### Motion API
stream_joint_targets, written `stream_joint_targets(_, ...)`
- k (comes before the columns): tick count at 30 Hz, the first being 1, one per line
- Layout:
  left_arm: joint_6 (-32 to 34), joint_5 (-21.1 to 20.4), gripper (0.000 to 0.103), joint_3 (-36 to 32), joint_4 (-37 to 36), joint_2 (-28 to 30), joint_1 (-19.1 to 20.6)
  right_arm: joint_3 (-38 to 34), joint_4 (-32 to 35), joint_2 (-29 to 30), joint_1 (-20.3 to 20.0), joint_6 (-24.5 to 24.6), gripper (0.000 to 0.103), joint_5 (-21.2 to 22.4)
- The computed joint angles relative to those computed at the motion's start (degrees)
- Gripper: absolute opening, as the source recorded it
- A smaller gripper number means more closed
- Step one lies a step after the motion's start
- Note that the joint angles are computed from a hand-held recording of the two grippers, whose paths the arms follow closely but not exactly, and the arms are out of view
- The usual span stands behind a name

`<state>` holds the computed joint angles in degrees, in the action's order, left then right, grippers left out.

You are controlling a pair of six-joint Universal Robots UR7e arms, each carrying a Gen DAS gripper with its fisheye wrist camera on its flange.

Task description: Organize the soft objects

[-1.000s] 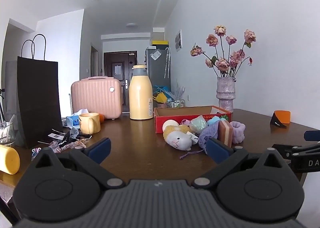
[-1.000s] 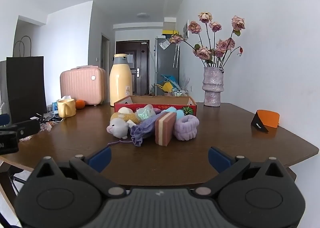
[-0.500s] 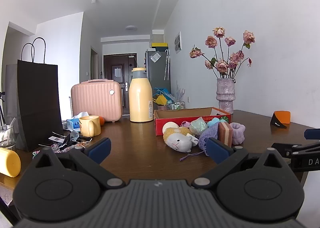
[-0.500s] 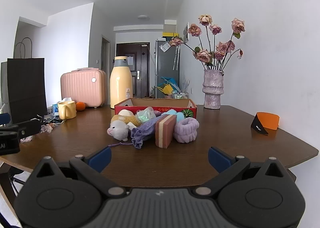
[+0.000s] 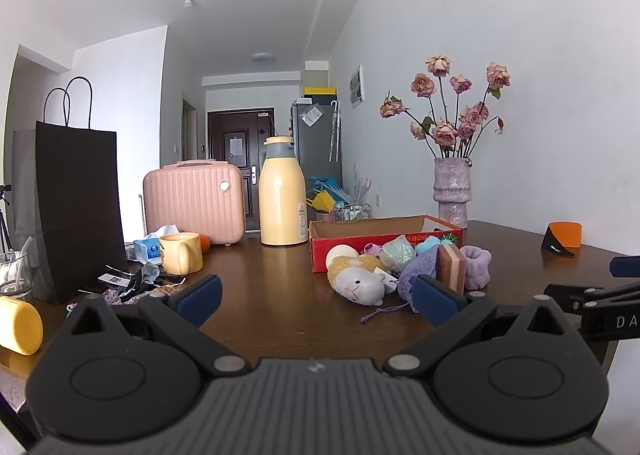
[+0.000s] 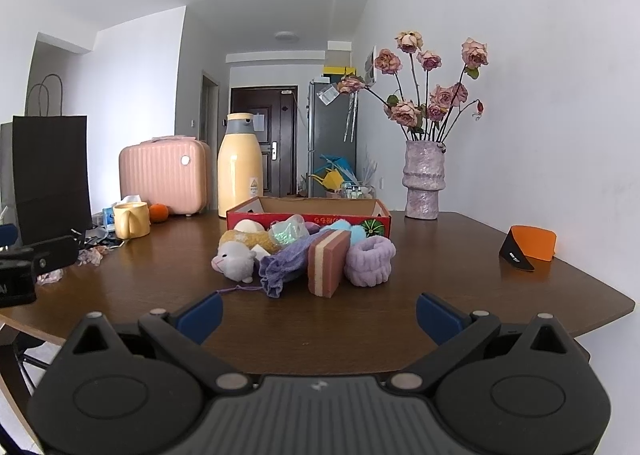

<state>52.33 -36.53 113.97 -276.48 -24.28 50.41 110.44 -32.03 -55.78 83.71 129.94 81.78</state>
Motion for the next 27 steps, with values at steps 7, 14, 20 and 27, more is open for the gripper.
stream_joint_targets(7,0.8,-0.1,0.103,0.1,-0.4,-0.1,0.0,-0.2,-0.3,0.2,0.3,0.1,0.103,-0.7)
stream_joint_targets(14,1.2,0.0,0.103,-0.1,-0.5,0.0,0.0,-0.4,-0.3,0.3,0.5,0.5,0.103,-0.1)
stream_joint_targets(20,2.2,-0.3,0.103,-0.3,-1.3,0.2,0.0,-0.1,-0.8,0.2,0.3,1.0,0.103,-0.7)
stream_joint_targets(27,2.4,-0.5,0.103,-0.3,-1.3,0.3,0.0,-0.2,-0.9,0.3,0.2,0.9,0.103,-0.7)
